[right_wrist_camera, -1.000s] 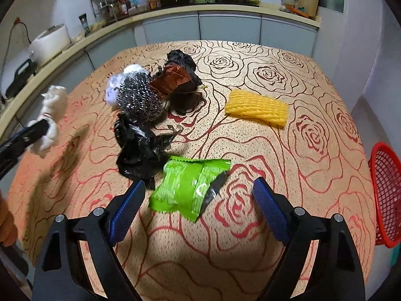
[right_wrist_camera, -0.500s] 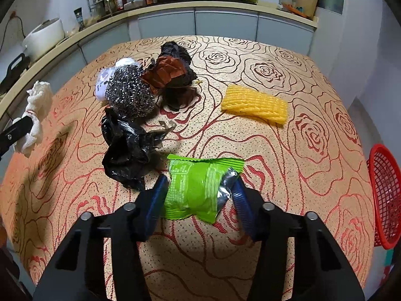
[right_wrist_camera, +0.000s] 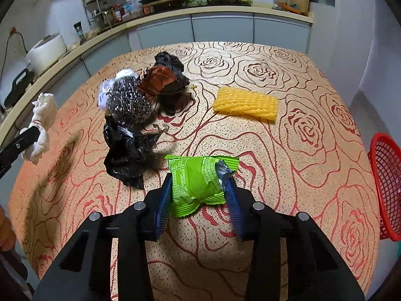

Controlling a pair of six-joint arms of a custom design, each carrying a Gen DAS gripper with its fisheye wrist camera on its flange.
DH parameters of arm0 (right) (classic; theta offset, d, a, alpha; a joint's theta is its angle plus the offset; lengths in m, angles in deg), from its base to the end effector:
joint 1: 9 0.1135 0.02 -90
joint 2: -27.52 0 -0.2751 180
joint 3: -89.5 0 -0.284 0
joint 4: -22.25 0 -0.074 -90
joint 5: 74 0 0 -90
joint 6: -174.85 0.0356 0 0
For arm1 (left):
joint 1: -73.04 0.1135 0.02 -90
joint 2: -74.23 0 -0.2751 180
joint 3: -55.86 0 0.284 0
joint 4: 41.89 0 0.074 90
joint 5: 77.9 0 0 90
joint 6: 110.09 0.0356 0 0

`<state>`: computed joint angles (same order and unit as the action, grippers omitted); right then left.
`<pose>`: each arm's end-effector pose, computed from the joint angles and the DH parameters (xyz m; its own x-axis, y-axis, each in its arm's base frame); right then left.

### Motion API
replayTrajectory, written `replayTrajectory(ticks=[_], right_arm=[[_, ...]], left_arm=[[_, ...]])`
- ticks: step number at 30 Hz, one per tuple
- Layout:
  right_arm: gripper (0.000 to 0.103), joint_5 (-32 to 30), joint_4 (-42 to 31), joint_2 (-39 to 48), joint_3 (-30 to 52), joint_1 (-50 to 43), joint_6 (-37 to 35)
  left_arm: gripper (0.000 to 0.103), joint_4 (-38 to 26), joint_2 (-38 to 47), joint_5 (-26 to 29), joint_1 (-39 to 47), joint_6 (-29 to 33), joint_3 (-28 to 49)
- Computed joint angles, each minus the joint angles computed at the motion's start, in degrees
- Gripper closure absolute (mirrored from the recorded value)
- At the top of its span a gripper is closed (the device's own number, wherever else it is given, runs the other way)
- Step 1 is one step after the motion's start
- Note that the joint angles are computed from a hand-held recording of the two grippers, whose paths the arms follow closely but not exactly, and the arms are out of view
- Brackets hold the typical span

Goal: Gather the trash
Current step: 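Lift and carry the mesh bag and green packet over the red wastebasket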

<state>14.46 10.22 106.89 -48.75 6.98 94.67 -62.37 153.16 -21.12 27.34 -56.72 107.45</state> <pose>0.2546 0.0739 0.1270 -0.7717 -0.0436 -0.6345 -0.1627 0.9780 0.1306 0.2159 -0.1933 0.1761 -0.6193 -0.0801 -0.7811 -0.0345 0.9966 -0.0748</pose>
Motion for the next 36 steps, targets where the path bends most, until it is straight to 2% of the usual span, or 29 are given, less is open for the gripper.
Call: replayTrajectory(ticks=[16, 32, 36], right_arm=[[0.063, -2.28, -3.95, -18.96, -3.19, -7.21, -2.29], [0.063, -6.70, -9.06, -30.25, -3.37, -18.28, -5.08], [0.063, -9.45, -10.27, -32.35, -3.40, -23.03, -6.07]], left_arm=[[0.077, 0.24, 0.36, -3.75, -4.75, 2.39, 4.11], [0.077, 4.00, 4.87, -4.33, -8.63, 9.67, 11.11], [0.077, 5.43, 7.55, -3.99, -10.30, 11.97, 14.04]])
